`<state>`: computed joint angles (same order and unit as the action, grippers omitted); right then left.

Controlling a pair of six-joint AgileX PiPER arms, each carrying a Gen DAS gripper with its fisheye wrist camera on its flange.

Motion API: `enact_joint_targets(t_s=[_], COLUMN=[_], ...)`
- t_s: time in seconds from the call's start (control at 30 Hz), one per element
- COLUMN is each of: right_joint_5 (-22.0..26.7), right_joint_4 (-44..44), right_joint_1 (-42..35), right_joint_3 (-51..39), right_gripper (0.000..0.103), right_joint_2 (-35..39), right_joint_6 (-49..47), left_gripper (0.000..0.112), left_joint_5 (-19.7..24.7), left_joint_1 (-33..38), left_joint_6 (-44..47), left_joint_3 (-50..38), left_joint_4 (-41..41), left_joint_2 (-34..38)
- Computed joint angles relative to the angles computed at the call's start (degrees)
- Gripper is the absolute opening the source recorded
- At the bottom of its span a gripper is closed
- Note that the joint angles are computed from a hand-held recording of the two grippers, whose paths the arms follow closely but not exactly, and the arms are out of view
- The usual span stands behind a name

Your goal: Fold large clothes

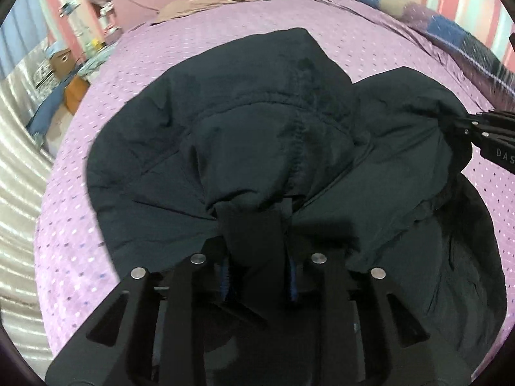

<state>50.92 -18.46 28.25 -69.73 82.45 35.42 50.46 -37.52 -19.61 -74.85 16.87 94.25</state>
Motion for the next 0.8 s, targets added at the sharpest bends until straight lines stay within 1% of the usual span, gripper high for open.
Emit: enact_joint_targets(t_s=[0.1,0.13,0.17,0.2,0.23,0.3,0.33,0.37,0.4,0.43,0.47,0.53,0.6,0.63,0.67,0.73,0.77,0.8], right_joint_5=[-1.13,-1.50,-1.62,-1.39,-0.95,-0.07,0.62,0.40,0.01,-0.10,0.30,1.30,2.13,2.20,2.74,2.99,2.99,3.58], right_joint_4=[-2.00,-1.87,-2.05,-2.68,-3.00,-2.15,-0.63,-0.19,-0.46,-1.29,-2.67,-5.89,-10.73,-13.05,-15.82,-17.93,-18.62,-19.01], right_joint_1=[-1.68,-2.22,-2.78,-2.68,-2.43,-2.24,-2.53,-2.54,-2.28,-1.89,-1.28,0.13,1.74,2.45,3.07,3.47,3.60,3.66], right_joint_3=[3.71,4.14,4.61,4.43,4.02,3.83,3.17,3.04,3.26,3.17,2.12,-0.29,-4.60,-6.48,-9.95,-15.01,-18.08,-21.71], right_gripper=[0.010,0.010,0.010,0.011,0.012,0.021,0.028,0.049,0.059,0.072,0.077,0.082,0.091,0.093,0.096,0.097,0.097,0.097], right_joint_2=[0.11,0.72,1.49,2.28,2.70,1.98,1.06,0.03,-1.74,-3.44,-4.61,-4.74,-2.03,-0.27,3.19,8.69,12.11,15.98], right_joint_6=[0.43,0.11,-0.49,-0.56,-0.98,-1.99,-3.08,-2.92,-1.93,-0.60,1.04,4.41,8.48,10.59,13.16,15.13,15.23,14.71], left_gripper=[0.037,0.045,0.055,0.061,0.070,0.077,0.084,0.089,0.090,0.091,0.094,0.100,0.100,0.100,0.100,0.100,0.100,0.100], left_joint_5=[-0.93,-1.73,-2.40,-3.09,-3.30,-3.29,-2.95,-2.81,-2.99,-2.93,-3.19,-2.67,-2.00,-1.52,-1.42,-0.72,0.57,1.51], left_joint_1=[-1.41,-1.02,0.31,1.68,2.42,3.73,4.30,4.73,5.24,5.80,7.49,10.25,14.45,16.70,18.18,18.45,19.14,19.98], left_joint_6=[-2.89,-3.43,-2.85,-1.58,-1.23,-0.12,0.82,1.75,2.72,3.56,6.16,9.63,13.42,14.94,14.17,7.89,5.39,4.74], left_joint_3=[-1.07,-2.03,-1.62,-0.36,-0.07,1.61,2.74,3.47,4.53,5.88,7.15,7.45,4.78,2.97,-0.47,-6.78,-11.17,-14.91], left_joint_4=[1.56,2.06,1.07,-0.22,-0.53,-0.26,0.10,0.24,0.37,0.56,-0.72,-2.54,-5.34,-6.74,-6.63,-1.42,-0.14,-0.76], left_joint_2=[2.83,4.97,5.30,4.32,4.06,1.87,0.00,-1.37,-3.01,-5.30,-7.89,-11.36,-12.26,-11.76,-9.20,-3.22,0.85,4.16])
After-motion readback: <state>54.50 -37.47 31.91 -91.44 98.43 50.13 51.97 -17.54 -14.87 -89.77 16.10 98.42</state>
